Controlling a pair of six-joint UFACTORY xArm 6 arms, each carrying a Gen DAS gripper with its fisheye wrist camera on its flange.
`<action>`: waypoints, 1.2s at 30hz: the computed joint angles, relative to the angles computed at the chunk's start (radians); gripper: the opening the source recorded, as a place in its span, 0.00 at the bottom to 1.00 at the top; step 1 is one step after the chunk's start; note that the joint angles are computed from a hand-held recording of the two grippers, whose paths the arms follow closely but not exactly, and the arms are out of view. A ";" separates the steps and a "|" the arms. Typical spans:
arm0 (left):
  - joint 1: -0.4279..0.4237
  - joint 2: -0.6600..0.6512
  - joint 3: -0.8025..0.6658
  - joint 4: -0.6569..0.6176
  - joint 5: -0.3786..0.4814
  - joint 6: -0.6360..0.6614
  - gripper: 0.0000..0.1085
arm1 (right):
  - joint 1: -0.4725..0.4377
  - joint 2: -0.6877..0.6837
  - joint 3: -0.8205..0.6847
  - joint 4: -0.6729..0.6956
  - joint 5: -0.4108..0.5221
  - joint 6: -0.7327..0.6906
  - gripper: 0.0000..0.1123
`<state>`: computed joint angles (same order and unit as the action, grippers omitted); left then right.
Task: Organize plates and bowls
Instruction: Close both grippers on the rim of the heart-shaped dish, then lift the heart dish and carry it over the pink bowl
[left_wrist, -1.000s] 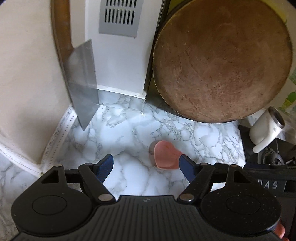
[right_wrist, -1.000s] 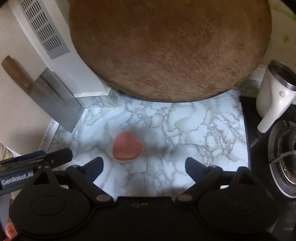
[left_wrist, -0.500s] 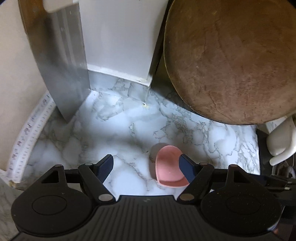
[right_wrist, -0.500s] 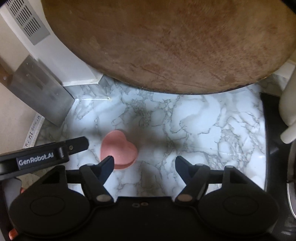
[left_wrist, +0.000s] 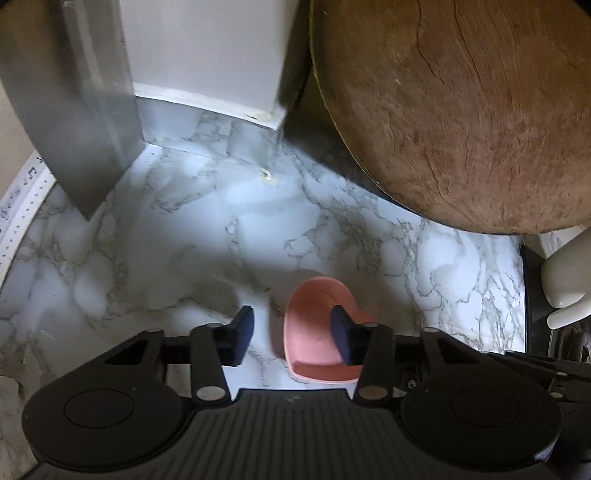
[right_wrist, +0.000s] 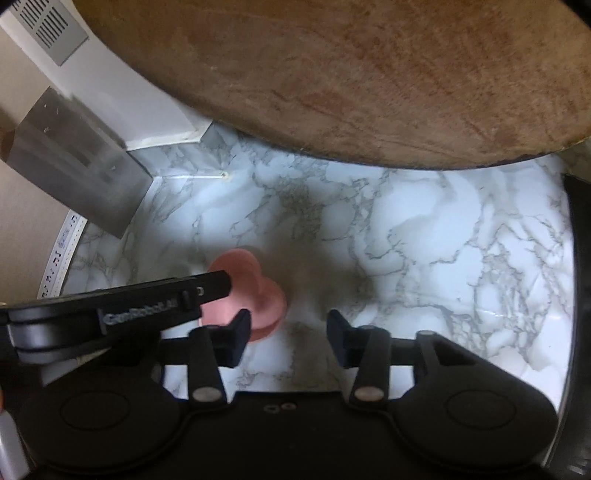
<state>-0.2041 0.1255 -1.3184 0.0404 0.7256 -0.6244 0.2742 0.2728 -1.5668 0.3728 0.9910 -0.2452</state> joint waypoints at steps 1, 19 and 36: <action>-0.002 0.002 -0.002 0.003 0.001 -0.003 0.34 | 0.002 0.002 -0.001 0.000 0.000 -0.004 0.33; -0.011 -0.005 0.026 0.000 -0.024 -0.015 0.07 | 0.012 -0.003 0.015 0.005 -0.014 -0.043 0.01; 0.010 -0.057 0.079 -0.020 -0.058 0.003 0.05 | -0.008 -0.033 0.032 0.026 -0.030 -0.021 0.27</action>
